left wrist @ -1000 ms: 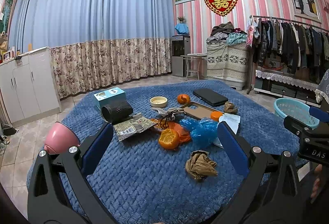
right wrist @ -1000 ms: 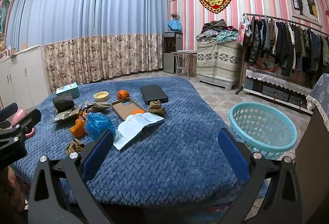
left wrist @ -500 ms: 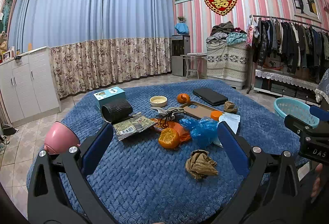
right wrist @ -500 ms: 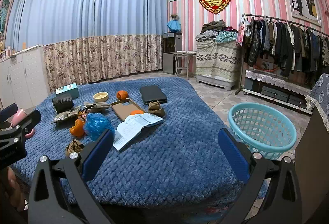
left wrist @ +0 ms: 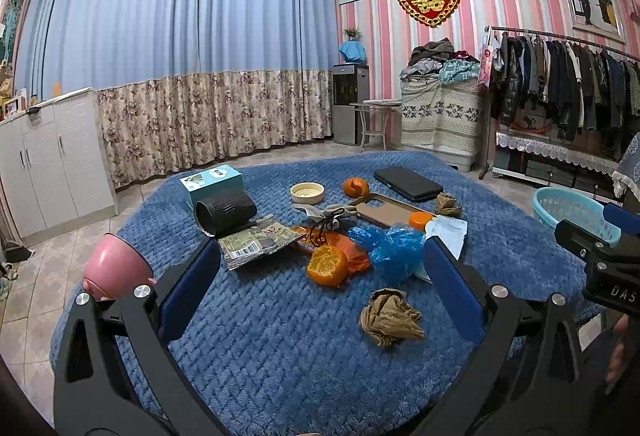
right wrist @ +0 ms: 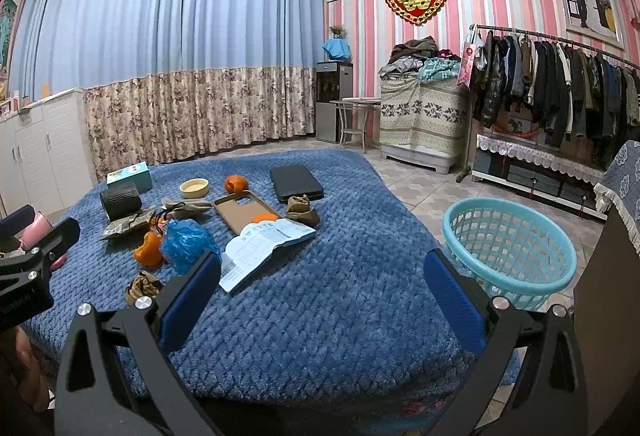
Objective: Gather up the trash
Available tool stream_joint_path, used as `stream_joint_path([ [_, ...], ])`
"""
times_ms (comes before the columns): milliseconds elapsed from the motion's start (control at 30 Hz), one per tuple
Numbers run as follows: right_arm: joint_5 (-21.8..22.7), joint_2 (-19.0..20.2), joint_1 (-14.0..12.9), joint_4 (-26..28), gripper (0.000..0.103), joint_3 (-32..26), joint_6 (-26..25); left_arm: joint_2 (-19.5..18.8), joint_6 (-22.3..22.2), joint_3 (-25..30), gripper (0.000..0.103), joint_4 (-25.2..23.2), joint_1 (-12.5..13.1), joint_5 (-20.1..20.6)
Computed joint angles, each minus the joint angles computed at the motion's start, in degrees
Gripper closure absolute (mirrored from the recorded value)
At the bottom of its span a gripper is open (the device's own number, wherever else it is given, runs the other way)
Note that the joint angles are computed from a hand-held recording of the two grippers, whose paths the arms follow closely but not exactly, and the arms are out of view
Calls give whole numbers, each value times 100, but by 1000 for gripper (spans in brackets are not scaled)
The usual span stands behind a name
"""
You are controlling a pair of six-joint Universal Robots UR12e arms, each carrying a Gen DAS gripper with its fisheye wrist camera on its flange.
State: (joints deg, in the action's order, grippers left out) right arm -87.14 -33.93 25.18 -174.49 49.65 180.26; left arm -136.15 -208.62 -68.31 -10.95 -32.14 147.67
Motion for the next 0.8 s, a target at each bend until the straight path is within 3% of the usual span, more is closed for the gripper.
stream_joint_path([
  [800,-42,20,5,-67,4,-3,-63,-20,-35,26,5,-132,13,-136],
])
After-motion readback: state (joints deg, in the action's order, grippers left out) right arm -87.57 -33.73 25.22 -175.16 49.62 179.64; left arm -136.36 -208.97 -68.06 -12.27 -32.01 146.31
